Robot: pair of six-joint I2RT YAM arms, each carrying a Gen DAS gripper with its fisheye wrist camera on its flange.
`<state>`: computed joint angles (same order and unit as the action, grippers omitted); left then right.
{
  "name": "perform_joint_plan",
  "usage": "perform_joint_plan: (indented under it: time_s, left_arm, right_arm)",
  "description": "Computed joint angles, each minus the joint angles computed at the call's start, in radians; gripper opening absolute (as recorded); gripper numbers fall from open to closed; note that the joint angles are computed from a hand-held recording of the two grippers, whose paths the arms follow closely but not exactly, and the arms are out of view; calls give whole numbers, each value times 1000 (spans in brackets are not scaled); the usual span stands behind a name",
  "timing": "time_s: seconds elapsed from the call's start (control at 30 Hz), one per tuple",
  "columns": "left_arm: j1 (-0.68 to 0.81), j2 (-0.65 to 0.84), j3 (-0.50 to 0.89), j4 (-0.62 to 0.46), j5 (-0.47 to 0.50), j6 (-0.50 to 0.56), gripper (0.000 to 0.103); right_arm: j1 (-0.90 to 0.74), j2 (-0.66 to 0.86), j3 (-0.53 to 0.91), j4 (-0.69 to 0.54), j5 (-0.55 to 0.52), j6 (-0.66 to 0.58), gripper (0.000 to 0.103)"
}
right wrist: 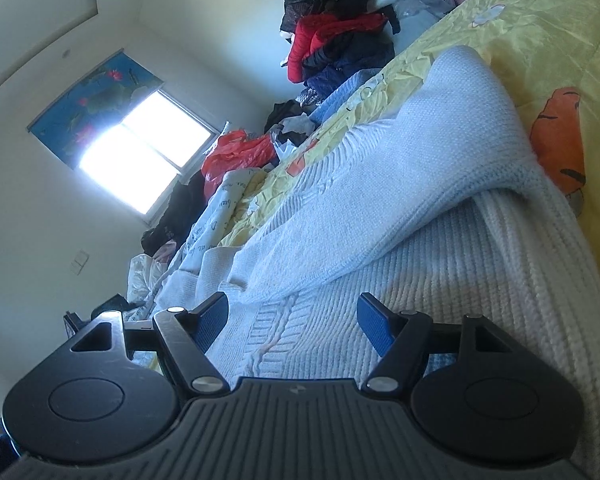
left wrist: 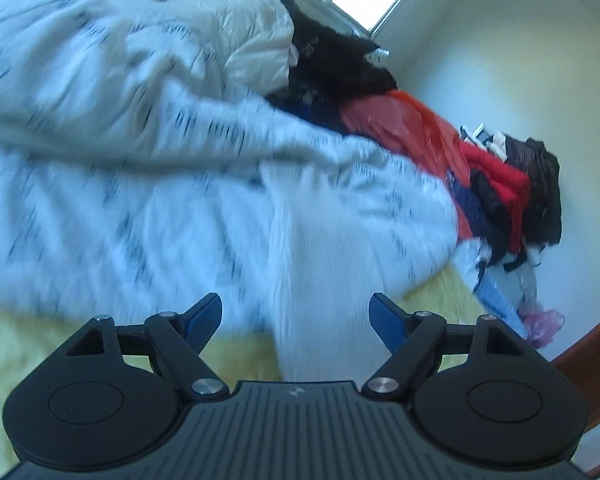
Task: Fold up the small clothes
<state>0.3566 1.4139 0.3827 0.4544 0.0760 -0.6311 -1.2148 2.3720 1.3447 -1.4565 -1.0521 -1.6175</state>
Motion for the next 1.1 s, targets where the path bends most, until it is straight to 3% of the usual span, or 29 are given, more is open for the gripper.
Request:
perform_joint_plan:
  time_s: [0.17, 0.37, 0.43, 0.5, 0.57, 0.7, 0.8, 0.87, 0.97, 1.03, 1.1]
  left_arm:
    - [67, 182, 169, -8, 76, 44, 80]
    - [52, 345, 245, 39, 61, 98, 79]
    - [43, 367, 241, 74, 41, 114, 70]
    - [37, 371, 239, 83, 16, 130, 40]
    - [50, 359, 228, 88, 41, 137, 24]
    - [55, 311, 230, 34, 61, 154, 22]
    - [1, 263, 255, -63, -48, 194, 15]
    - [-61, 209, 238, -72, -148, 209, 14]
    - [-226, 94, 163, -9, -334, 305, 14]
    - [-428, 28, 104, 70, -537, 445, 14]
    - [-646, 18, 38, 220, -707, 601, 12]
  right_arm:
    - [3, -9, -16, 21, -5, 3, 77]
    - [9, -9, -22, 30, -12, 1, 79]
    - [11, -8, -22, 32, -15, 2, 80]
    - [12, -12, -28, 35, -16, 4, 80]
    - [13, -13, -28, 36, -17, 6, 80]
    - [14, -13, -28, 37, -17, 7, 80]
    - [14, -13, -28, 38, -18, 8, 80]
    - [15, -13, -29, 39, -18, 8, 80]
    - [15, -13, -29, 39, -19, 8, 81]
    - [16, -14, -30, 42, -19, 10, 81]
    - [17, -15, -33, 44, -19, 10, 81]
